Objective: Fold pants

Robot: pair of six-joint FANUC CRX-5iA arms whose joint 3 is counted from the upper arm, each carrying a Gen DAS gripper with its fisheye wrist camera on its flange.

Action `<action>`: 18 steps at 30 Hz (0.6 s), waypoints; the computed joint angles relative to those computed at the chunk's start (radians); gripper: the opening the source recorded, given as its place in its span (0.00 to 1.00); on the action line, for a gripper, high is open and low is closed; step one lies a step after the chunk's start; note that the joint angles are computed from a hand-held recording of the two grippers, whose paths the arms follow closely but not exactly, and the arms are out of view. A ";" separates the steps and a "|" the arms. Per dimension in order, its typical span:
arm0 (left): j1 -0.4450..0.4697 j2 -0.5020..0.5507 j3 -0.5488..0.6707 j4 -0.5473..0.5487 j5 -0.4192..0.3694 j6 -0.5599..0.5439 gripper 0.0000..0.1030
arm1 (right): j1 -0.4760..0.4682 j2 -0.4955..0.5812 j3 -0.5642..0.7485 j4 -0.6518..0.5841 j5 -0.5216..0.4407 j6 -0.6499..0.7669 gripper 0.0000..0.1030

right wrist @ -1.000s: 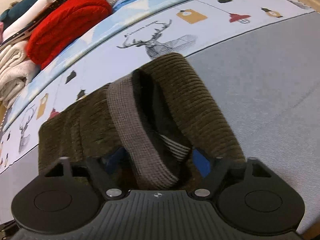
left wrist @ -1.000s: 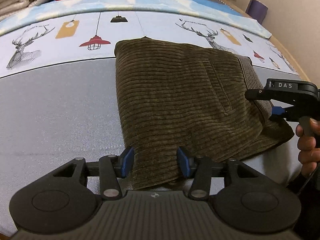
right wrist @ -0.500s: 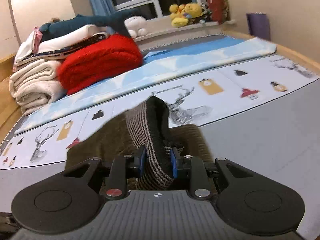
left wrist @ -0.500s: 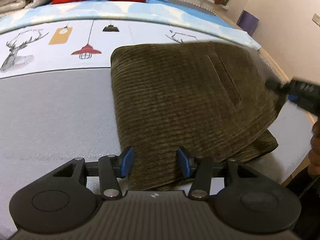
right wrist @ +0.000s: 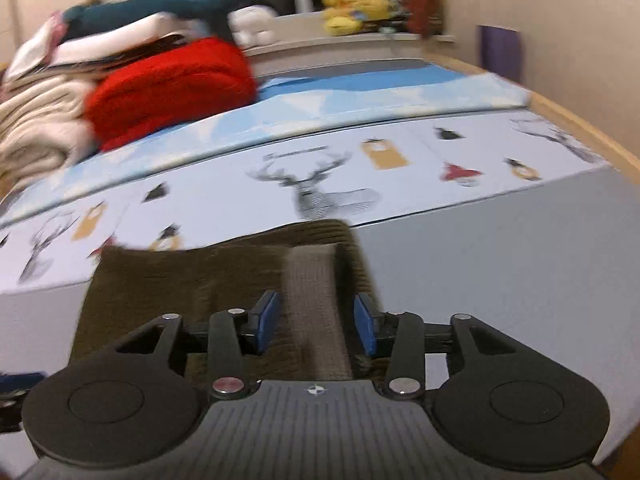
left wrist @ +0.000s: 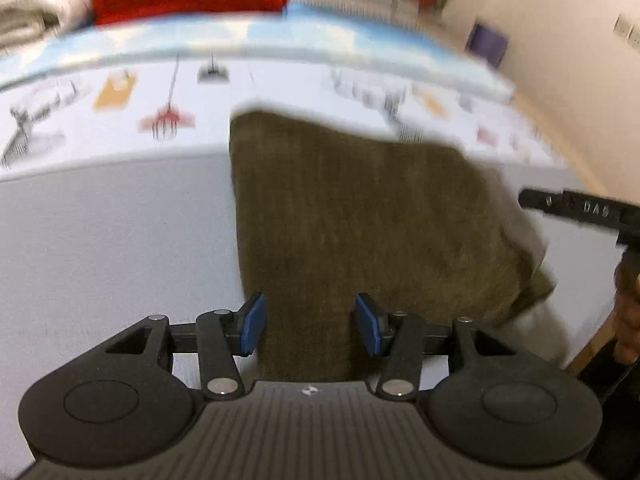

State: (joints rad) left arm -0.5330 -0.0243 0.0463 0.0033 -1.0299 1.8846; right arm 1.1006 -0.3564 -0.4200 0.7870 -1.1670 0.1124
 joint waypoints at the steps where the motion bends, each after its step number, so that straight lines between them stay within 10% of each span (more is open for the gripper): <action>1: -0.007 0.026 0.023 -0.009 -0.050 -0.009 0.56 | -0.011 0.013 0.021 -0.054 -0.004 0.065 0.63; 4: -0.005 0.040 0.041 -0.017 -0.077 0.009 0.63 | -0.049 0.101 0.119 -0.279 -0.100 0.273 0.72; 10: -0.001 0.034 0.046 -0.020 -0.067 0.031 0.63 | 0.004 0.044 0.020 -0.012 -0.037 0.163 0.67; 18: -0.039 0.014 0.081 -0.138 -0.036 0.080 0.63 | -0.032 0.121 0.123 -0.222 -0.124 0.361 0.79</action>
State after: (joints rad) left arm -0.5719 -0.0100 0.1272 -0.1346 -1.0657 1.9643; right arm 1.0689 -0.2351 -0.2971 0.5655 -1.2907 0.4734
